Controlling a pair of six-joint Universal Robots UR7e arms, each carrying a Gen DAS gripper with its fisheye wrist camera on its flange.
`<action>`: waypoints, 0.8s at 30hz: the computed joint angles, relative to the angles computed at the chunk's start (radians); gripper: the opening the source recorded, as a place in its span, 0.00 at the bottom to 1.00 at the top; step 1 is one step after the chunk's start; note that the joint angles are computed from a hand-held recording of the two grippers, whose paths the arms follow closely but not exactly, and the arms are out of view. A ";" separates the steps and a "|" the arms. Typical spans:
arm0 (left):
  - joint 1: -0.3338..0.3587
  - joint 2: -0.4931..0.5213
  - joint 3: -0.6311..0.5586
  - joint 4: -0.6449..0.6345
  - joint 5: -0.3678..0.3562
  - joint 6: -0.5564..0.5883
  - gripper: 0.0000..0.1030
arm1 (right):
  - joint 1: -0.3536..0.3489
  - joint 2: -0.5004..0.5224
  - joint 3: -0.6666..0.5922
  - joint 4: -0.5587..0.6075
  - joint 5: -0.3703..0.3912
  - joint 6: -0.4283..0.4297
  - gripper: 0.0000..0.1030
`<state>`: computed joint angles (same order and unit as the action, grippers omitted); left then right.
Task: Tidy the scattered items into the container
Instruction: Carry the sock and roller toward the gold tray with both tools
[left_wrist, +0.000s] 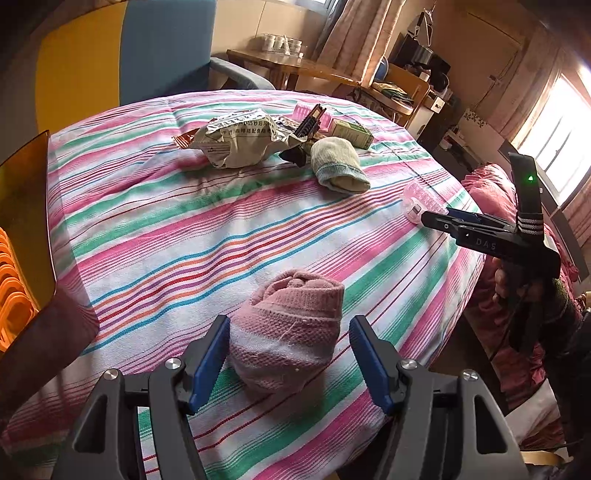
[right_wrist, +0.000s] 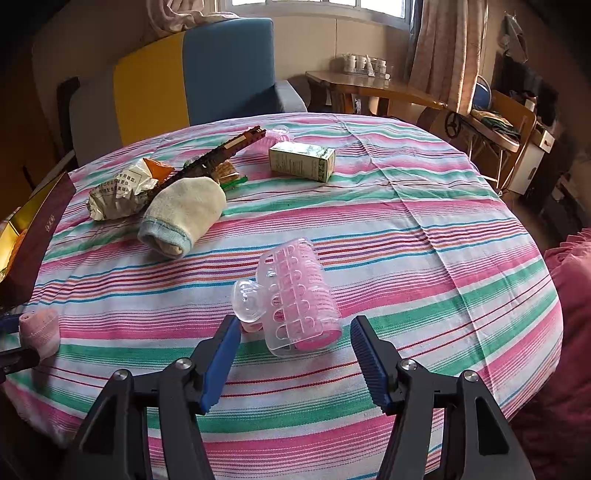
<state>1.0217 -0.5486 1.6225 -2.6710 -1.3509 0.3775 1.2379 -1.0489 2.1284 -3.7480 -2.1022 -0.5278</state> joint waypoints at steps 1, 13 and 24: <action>0.000 0.001 -0.001 0.002 0.000 -0.002 0.63 | -0.001 0.000 -0.002 0.002 0.002 -0.001 0.61; -0.003 0.015 -0.018 0.009 0.015 -0.017 0.58 | -0.001 0.020 -0.045 0.035 -0.005 -0.091 0.69; -0.008 0.005 0.014 -0.038 0.027 0.005 0.53 | 0.013 0.030 -0.019 0.016 0.010 -0.048 0.53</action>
<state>1.0141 -0.5438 1.6366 -2.7094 -1.3240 0.3830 1.2510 -1.0192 2.1096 -3.7322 -2.0923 -0.5753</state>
